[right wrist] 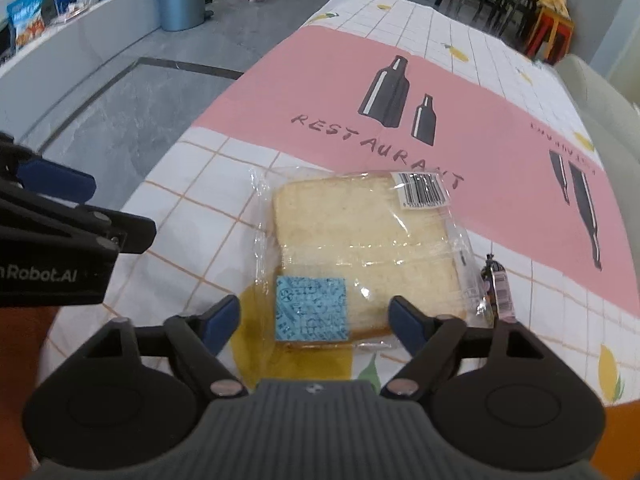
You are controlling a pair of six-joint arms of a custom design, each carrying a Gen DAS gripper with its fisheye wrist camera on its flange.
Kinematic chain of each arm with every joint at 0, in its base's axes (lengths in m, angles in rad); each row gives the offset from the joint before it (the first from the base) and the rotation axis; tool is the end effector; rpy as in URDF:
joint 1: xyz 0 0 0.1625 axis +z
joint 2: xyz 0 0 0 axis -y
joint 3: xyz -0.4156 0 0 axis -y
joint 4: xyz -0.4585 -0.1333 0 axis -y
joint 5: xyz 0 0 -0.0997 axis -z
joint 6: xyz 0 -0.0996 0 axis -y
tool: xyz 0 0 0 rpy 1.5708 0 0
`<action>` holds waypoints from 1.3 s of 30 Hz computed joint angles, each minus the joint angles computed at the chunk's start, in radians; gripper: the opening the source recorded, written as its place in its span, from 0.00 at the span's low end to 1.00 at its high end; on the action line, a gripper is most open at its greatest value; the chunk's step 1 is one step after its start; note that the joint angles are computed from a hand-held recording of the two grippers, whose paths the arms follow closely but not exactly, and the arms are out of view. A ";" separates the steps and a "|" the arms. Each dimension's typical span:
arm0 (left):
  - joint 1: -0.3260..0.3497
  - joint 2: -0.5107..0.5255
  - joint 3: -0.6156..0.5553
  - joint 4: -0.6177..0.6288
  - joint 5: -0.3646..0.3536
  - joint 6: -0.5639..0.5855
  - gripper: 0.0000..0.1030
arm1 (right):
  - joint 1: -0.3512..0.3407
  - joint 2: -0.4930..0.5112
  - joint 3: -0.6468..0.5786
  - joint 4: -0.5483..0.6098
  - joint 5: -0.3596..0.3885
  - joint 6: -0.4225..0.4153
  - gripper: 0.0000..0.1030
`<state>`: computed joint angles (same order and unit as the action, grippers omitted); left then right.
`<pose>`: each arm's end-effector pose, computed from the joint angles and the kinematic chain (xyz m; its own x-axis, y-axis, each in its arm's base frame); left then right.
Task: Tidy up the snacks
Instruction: 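Lower the right gripper onto the clear bread pack and grasp it, then grasp the pink sausage stick with the left gripper while the right holds the bread pack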
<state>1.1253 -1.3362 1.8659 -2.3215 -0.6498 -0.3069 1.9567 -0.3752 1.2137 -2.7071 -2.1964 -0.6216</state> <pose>-0.0679 -0.6355 0.2981 -0.7192 -0.1676 -0.6743 0.2131 0.8705 -0.4437 0.3752 -0.7243 -0.0741 -0.4536 -0.6344 0.6260 -0.7675 0.6350 0.0875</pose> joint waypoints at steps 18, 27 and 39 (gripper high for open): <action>-0.026 -0.020 0.024 -0.005 0.022 0.011 0.66 | 0.013 0.005 0.068 -0.223 -0.064 -0.232 0.36; -0.067 -0.056 0.058 -0.136 -0.061 0.112 0.62 | 0.018 -0.123 0.159 -0.220 0.013 -0.060 0.14; -0.128 -0.017 0.026 -0.204 -0.151 0.271 0.61 | 0.006 -0.344 0.294 -0.193 0.188 0.199 0.00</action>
<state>0.9970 -1.3531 1.8917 -2.5252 -0.8006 -0.0361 1.9628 -0.7194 1.5075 -2.9006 -2.0089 -0.4222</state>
